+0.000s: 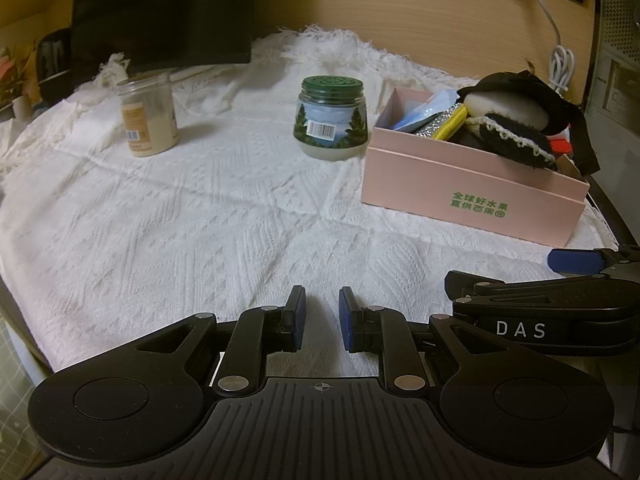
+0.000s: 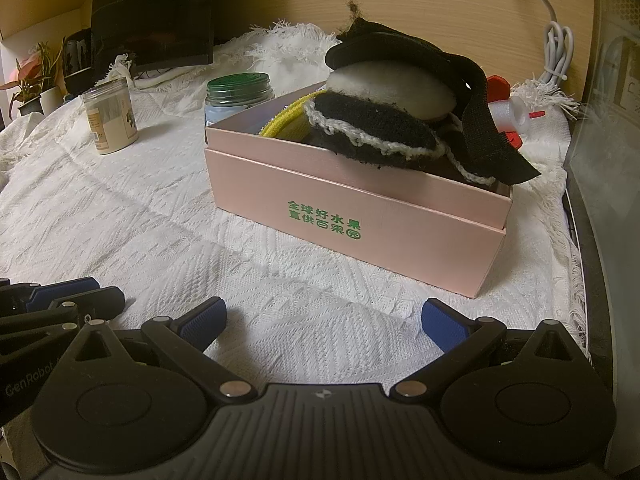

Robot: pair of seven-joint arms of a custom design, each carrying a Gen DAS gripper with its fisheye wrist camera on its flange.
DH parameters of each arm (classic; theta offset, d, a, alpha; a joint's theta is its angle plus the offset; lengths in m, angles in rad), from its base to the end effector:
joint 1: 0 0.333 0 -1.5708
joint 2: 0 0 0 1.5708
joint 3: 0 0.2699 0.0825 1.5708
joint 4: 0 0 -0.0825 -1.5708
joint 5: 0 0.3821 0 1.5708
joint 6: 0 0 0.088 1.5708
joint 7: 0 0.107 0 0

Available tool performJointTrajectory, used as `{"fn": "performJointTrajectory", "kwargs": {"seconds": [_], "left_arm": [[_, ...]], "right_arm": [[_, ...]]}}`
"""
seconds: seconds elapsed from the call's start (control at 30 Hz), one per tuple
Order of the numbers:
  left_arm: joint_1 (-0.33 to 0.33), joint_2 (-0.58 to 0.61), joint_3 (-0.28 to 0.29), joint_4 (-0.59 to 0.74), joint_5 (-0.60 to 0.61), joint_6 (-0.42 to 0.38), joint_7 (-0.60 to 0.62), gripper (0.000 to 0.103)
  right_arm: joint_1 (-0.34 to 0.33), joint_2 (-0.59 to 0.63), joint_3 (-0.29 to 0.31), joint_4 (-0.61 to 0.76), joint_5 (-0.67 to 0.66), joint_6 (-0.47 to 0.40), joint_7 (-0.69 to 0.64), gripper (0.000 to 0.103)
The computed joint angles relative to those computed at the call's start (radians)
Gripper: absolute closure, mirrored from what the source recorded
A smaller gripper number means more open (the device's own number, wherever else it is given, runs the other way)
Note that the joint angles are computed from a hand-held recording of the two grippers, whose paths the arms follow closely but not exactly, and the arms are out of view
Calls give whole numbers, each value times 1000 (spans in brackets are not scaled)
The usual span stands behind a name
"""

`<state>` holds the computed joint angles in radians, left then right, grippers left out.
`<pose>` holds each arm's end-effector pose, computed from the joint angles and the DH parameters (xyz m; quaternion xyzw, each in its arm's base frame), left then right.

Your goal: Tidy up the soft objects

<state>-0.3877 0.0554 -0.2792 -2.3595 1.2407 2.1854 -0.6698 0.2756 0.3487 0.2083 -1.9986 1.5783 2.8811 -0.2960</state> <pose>0.4082 -0.2783 0.2599 -0.8123 0.3863 -0.1948 0.3911 0.5497 0.2214 0.2611 -0.8488 0.3240 -0.1321 0.3962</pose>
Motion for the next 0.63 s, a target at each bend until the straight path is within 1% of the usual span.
{"fn": "performJointTrajectory", "kwargs": {"seconds": [0.63], "left_arm": [[-2,7,-1,9,-4,-4,4,83]], "right_arm": [[0,0,0,-1,-1,0,1,0]]}}
